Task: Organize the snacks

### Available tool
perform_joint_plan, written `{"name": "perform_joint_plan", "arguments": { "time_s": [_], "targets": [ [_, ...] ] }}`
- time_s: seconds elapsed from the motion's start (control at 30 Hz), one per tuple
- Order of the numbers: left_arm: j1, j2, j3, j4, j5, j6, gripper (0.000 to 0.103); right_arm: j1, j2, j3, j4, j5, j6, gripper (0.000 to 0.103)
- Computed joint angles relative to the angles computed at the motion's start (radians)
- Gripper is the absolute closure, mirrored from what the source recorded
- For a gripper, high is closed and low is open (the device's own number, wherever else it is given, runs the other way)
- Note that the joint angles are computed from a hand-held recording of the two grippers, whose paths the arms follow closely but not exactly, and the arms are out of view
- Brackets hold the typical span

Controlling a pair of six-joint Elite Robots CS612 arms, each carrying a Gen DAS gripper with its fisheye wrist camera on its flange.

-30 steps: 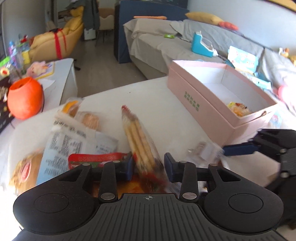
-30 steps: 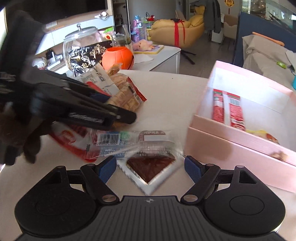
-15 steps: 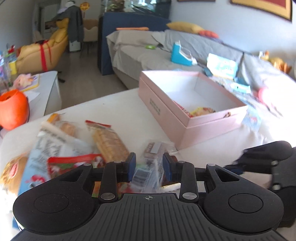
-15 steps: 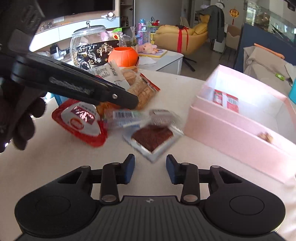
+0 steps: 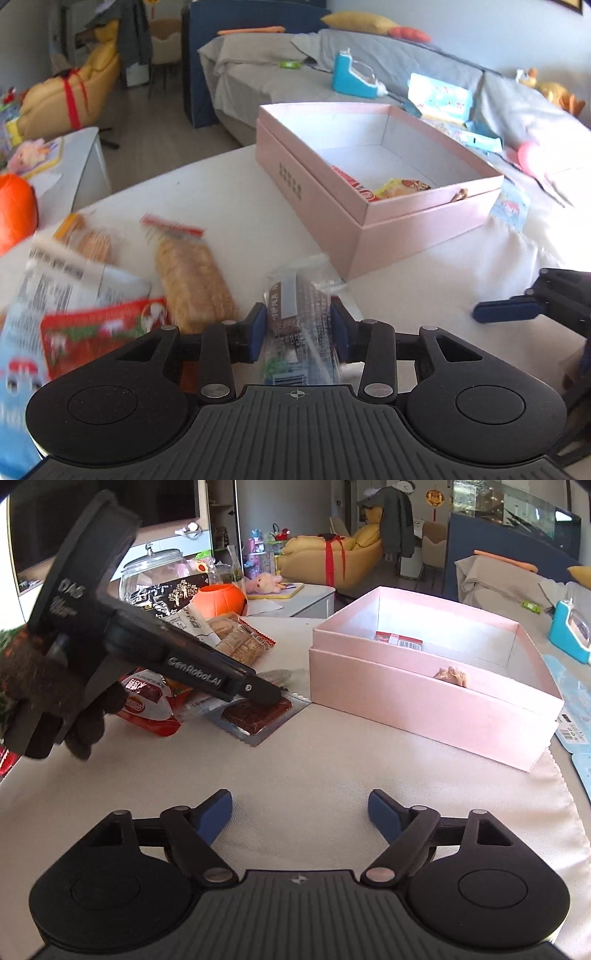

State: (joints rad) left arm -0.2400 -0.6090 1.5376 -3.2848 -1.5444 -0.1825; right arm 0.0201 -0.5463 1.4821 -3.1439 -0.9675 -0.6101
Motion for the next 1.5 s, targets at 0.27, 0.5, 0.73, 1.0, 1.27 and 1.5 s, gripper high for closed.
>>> {"name": "perform_joint_plan", "arguments": {
  "time_s": [0.27,0.5,0.73,1.0,1.27,1.5],
  "targets": [
    [-0.066,-0.047,0.196,-0.198,0.212,-0.202,0.062,0.006,-0.003,-0.013,0.027,-0.006,0.036,0.020],
    [-0.100,-0.059,0.239,-0.227,0.290,-0.210,0.061,0.075,0.029,-0.120,0.089,-0.096,0.163,0.020],
    [-0.074,-0.074,0.273,-0.268,0.151,-0.251,0.060,0.125,0.056,-0.144,0.003,-0.195,0.147,0.045],
    [-0.074,-0.068,0.273,-0.288,0.121,-0.258,0.056,0.061,-0.002,-0.022,-0.037,-0.144,0.029,0.064],
    [-0.085,-0.068,0.254,-0.244,0.122,-0.222,0.056,0.014,-0.017,0.018,-0.079,-0.162,0.040,0.046],
    [-0.091,-0.075,0.250,-0.207,0.139,-0.214,0.056,0.021,0.017,-0.031,-0.097,-0.131,0.100,0.042]
  ]
}}
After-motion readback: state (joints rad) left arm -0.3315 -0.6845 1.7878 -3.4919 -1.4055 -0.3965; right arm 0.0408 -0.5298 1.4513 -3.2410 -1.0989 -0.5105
